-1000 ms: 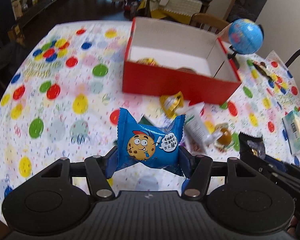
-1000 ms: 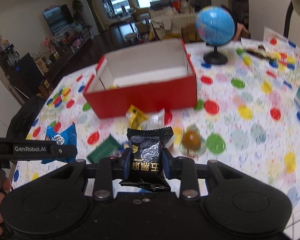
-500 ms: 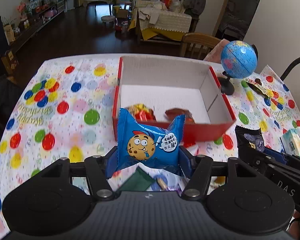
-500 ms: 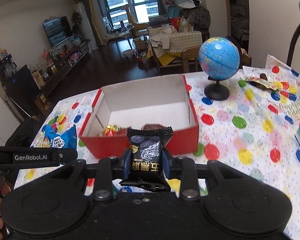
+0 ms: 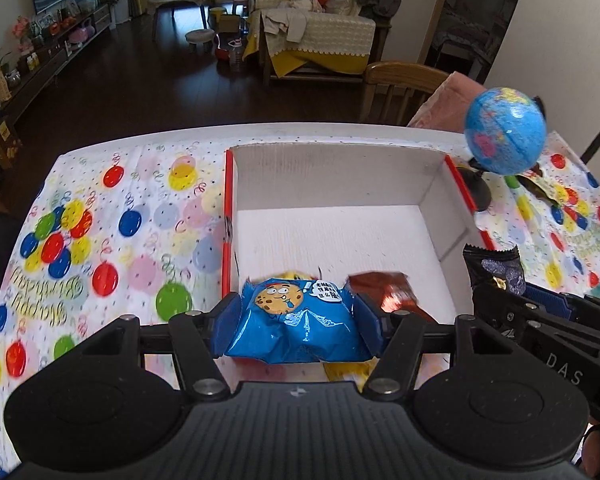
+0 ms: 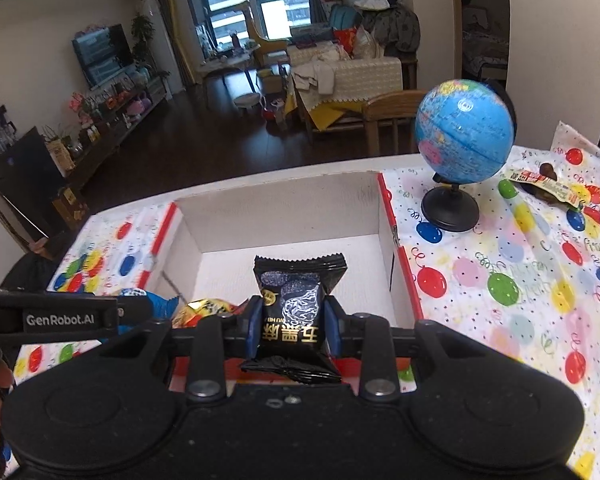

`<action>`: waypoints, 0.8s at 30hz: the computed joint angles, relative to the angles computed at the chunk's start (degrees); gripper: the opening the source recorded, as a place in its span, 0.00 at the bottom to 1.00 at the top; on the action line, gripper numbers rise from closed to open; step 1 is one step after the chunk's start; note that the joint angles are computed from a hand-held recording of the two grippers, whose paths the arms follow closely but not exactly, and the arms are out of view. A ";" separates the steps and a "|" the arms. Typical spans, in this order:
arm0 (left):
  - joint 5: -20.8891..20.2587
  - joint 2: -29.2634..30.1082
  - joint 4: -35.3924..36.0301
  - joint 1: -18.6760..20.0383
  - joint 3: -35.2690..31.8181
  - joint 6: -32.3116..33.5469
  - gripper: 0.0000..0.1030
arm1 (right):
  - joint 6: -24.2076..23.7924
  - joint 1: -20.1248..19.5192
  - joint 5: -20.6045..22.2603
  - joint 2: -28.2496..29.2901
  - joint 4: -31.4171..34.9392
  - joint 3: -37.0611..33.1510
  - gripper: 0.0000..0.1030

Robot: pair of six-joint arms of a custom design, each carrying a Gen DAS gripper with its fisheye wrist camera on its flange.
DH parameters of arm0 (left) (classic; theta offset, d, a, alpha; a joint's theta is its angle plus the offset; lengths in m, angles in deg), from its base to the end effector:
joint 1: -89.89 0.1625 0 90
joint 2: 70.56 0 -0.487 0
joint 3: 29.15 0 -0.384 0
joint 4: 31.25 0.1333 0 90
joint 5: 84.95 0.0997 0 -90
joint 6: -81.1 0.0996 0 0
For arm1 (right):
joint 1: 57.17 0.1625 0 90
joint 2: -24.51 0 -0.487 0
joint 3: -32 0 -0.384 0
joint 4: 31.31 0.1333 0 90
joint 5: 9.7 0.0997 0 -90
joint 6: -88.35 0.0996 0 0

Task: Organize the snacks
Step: 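Carry both packets into the red box and open both grippers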

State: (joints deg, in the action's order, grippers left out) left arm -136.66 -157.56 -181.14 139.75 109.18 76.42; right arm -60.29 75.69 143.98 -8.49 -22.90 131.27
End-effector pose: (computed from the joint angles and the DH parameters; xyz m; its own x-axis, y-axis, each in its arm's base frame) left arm -0.0931 -0.4129 0.2866 -0.7093 0.3723 -0.5986 0.5815 0.7890 -0.1983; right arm 0.3577 -0.3208 0.0073 -0.7565 0.2586 0.6007 -0.3072 0.6703 -0.6755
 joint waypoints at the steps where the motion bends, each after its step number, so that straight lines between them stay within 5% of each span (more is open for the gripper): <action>1: -0.12 1.37 -1.19 0.83 -0.49 1.15 0.60 | -0.97 -0.94 -0.25 -0.03 -0.62 -0.09 0.29; 12: -0.25 13.46 -8.25 7.12 -5.76 8.40 0.60 | -6.69 -8.61 -2.59 1.30 -2.04 -2.45 0.30; 24: -1.08 17.96 -9.74 9.61 -7.34 10.84 0.62 | -4.04 -11.36 -4.33 2.93 0.39 -3.51 0.35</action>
State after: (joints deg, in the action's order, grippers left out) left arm -137.74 -139.60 -190.89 149.36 101.84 87.26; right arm -64.33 64.33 139.66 -5.56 -22.51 127.77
